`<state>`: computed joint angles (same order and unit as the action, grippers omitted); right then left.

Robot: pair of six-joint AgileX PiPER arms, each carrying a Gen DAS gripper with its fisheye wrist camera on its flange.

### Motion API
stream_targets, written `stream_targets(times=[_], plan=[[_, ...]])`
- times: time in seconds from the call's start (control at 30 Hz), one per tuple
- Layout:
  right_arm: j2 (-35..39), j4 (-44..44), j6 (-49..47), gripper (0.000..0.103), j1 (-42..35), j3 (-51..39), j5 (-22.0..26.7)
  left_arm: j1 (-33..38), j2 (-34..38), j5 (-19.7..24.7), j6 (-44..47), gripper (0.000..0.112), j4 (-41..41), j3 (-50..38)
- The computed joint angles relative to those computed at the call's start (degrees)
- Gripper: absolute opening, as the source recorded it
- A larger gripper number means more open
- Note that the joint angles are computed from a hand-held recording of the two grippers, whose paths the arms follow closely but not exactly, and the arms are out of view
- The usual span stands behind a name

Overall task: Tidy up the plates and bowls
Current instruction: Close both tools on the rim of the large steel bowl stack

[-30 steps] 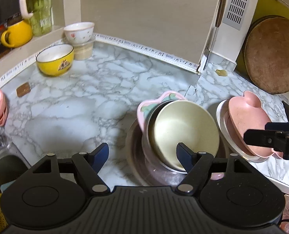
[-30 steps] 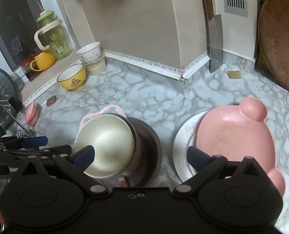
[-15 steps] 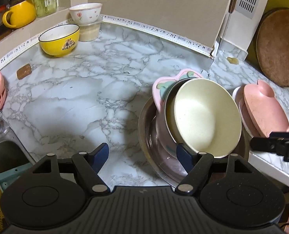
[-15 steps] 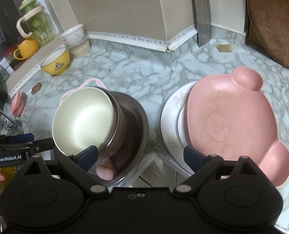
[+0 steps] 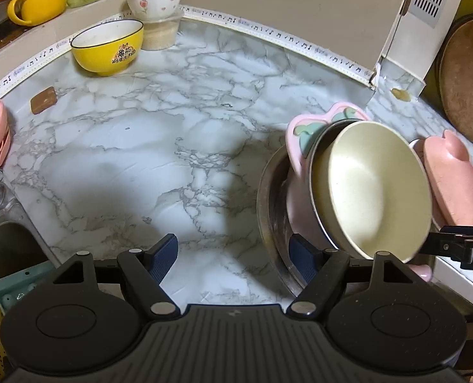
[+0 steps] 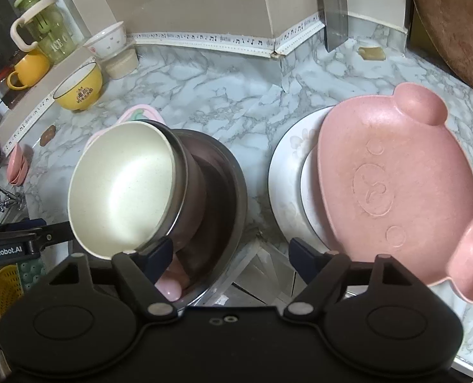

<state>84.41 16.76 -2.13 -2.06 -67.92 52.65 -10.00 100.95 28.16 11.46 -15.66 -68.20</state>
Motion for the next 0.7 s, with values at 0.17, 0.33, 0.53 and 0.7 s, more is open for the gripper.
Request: stream_targets(times=[0.17, 0.33, 0.53, 0.7], plan=[[1.47, -0.09, -0.16, 0.069, 0.6, -0.43, -0.24, -0.33, 2.98, -0.03, -0.96, 0.075, 0.0, -2.43], [2.9, 1.18, 0.2, 0.059, 0.36, -0.95, 0.32, -0.19, 4.8, -0.14, 0.41, 0.066, -1.67, -4.6], [4.58, 1.4, 1.48, 0.049, 1.12, -1.68, 0.65, 0.87, 6.44, 0.47, 4.71, 0.053, -5.9, -7.19], [5.66, 1.8, 2.07, 0.043, 0.99, -2.27, 0.4, 3.11, 8.19, 3.69, 12.76, 0.043, -13.87, -8.46]])
